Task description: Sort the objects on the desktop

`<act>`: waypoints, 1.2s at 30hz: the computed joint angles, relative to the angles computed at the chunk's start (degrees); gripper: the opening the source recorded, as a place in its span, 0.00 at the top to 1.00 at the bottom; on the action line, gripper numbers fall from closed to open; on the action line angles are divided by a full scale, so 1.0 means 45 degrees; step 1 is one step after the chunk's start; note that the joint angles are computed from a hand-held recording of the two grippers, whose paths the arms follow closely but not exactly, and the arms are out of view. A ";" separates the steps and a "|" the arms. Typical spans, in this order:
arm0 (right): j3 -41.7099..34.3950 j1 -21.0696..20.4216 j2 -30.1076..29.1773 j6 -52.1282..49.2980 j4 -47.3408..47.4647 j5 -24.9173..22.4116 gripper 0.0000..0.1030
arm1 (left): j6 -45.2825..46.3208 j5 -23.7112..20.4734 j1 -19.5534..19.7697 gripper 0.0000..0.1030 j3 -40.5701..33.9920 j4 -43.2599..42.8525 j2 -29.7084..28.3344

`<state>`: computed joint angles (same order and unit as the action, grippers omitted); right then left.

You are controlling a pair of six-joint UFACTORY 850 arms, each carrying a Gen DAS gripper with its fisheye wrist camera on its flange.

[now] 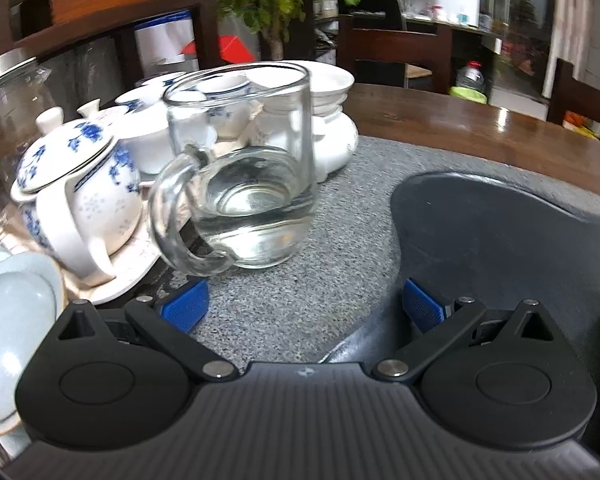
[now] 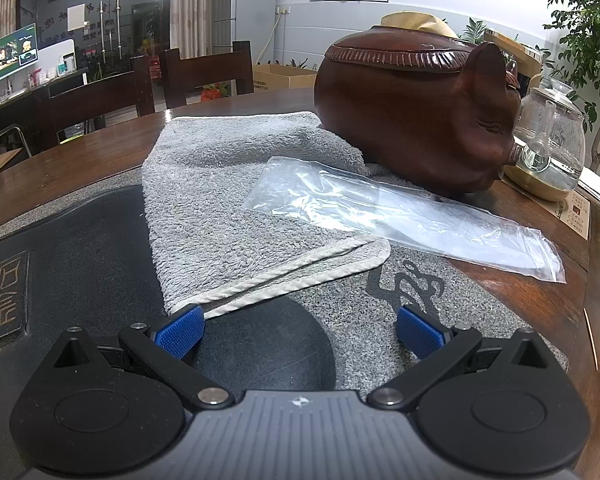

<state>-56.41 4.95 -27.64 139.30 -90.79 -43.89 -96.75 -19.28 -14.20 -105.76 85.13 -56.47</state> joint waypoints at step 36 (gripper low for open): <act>0.0098 0.0161 0.0054 0.0080 0.0093 -0.0099 0.00 | -0.0005 -0.0003 0.0000 0.00 0.0057 -0.0023 0.0044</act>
